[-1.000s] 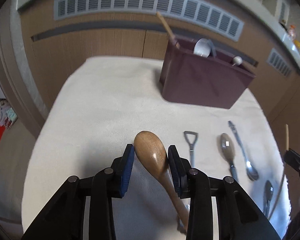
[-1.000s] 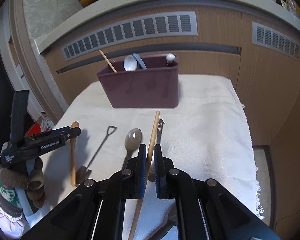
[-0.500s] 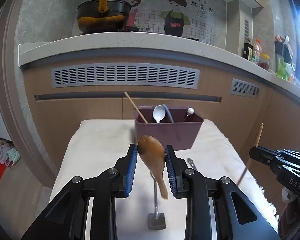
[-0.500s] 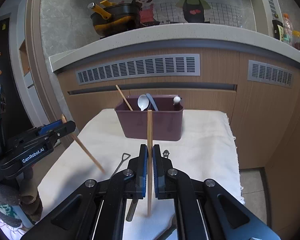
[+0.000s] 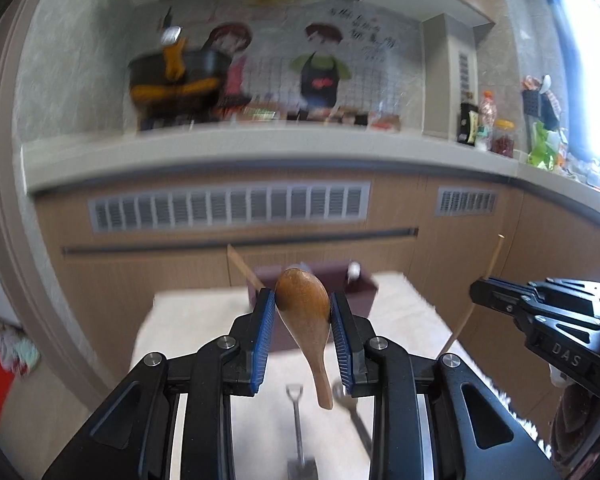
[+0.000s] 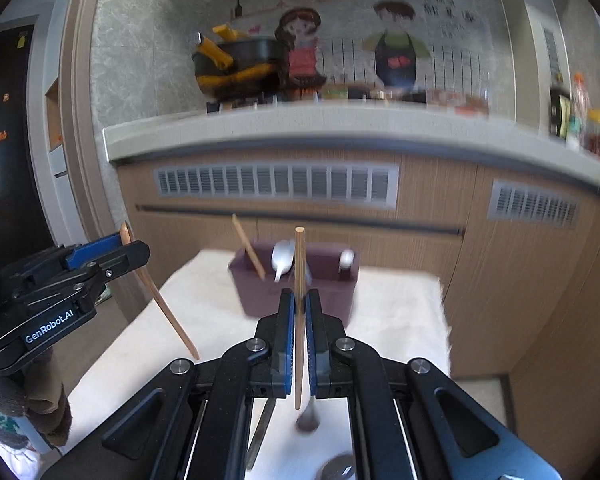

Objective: Organize utensils
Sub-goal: 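Lower the wooden spoon into the caddy with the left gripper while the right gripper drops the chopstick in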

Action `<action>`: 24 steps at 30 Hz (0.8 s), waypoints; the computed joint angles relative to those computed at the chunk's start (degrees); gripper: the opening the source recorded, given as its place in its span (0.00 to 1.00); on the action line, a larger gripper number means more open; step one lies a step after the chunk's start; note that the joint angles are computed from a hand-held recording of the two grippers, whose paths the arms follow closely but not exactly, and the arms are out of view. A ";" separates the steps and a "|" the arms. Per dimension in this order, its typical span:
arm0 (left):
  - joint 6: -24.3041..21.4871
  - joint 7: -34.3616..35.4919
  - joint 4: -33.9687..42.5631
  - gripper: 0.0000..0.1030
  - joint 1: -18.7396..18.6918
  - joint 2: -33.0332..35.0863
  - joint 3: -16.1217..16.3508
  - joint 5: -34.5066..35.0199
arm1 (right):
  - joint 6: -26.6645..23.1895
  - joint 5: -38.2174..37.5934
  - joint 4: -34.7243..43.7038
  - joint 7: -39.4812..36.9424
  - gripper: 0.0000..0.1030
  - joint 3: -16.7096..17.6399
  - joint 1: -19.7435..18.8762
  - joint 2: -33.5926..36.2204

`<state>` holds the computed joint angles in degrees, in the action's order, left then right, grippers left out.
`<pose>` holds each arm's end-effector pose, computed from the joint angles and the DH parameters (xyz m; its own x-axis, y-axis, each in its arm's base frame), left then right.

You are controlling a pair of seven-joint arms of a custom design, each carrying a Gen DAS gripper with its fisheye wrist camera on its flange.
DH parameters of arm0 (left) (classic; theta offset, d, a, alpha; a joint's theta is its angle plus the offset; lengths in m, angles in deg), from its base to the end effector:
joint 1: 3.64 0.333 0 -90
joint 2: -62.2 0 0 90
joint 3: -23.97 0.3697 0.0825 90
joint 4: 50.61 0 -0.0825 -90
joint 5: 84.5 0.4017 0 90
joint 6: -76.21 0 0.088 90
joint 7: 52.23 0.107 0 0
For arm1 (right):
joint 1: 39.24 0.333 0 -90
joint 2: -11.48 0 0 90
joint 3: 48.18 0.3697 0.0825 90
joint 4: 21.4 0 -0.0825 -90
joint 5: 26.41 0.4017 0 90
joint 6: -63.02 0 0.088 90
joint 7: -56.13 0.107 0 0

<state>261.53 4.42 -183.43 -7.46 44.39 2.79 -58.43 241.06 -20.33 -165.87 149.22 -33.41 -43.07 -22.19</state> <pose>0.4223 -0.2728 0.6366 -0.3994 -0.9165 0.0240 -0.3448 0.1259 -0.9302 0.3961 0.0965 0.6520 0.0884 -0.9961 -0.0064 -0.3963 -0.0293 -0.9177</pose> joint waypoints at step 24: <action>-13.97 -6.73 36.58 0.29 16.42 34.86 -19.89 19.83 | -4.57 -15.34 26.86 8.80 0.06 5.47 -10.68 28.88</action>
<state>247.55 -2.31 -146.85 8.96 79.25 -17.10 -38.60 236.49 -35.66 -139.01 158.03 -27.94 -53.75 6.69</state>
